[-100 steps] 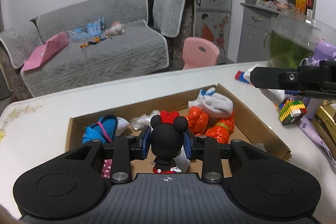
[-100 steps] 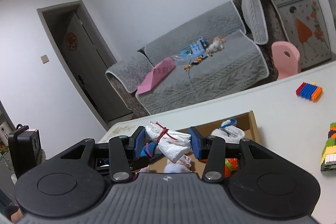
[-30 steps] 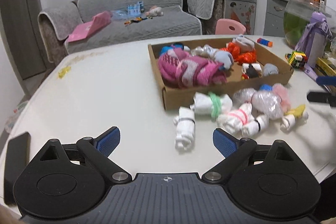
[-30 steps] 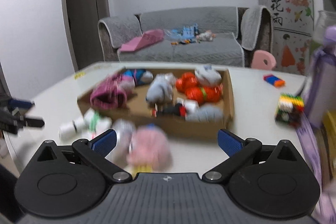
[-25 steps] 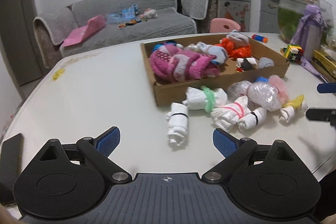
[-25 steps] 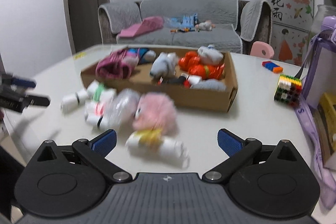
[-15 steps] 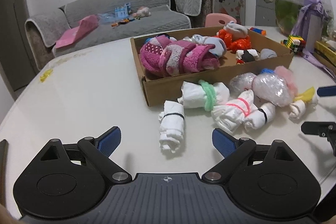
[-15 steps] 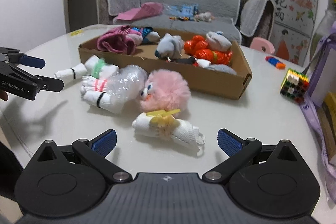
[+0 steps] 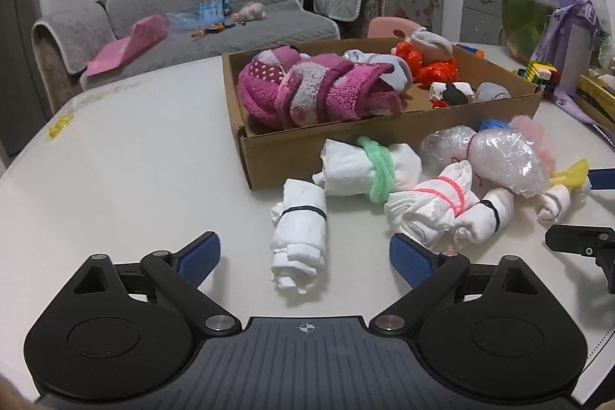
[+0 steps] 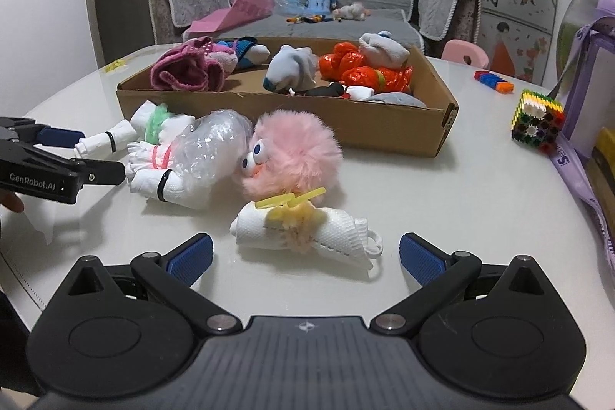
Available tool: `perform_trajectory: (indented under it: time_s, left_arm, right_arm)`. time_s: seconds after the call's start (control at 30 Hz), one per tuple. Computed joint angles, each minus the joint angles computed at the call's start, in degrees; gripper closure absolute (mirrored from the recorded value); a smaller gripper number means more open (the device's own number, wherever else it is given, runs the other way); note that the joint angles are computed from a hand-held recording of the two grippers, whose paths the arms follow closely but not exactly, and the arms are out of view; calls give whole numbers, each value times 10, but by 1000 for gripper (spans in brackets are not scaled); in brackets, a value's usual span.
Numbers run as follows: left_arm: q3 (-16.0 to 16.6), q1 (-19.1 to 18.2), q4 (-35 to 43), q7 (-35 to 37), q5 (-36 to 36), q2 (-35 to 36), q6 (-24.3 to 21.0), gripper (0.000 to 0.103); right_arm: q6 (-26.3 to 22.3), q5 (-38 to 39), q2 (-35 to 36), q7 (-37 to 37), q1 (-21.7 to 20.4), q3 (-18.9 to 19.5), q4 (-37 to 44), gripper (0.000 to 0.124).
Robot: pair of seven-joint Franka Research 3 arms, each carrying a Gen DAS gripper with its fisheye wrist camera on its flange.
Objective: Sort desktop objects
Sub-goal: 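Grasp the black-banded white sock with the left tool while the right tool grasps the peach-banded sock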
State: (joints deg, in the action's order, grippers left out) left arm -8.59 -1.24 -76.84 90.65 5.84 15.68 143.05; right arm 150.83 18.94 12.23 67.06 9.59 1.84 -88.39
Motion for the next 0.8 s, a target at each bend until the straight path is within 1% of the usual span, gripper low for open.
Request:
perform_trajectory:
  time_s: [0.13, 0.23, 0.33, 0.57, 0.8]
  left_arm:
    - [0, 1, 13, -9, -6, 7, -14, 3]
    - [1, 0, 33, -25, -10, 17, -37, 1]
    - [1, -4, 51, -32, -4, 26, -52, 1]
    - [-1, -2, 65, -26, -9, 32, -67, 0]
    - [-2, -6, 90, -24, -5, 48, -79, 0]
  right_arm:
    - [3, -11, -1, 16, 4, -3, -2, 21]
    - [0, -20, 4, 27, 6, -5, 6, 21]
    - [1, -25, 5, 34, 6, -6, 7, 21]
    - [17, -31, 1, 45, 8, -6, -4, 21]
    - [18, -37, 3, 52, 9, -6, -1, 21]
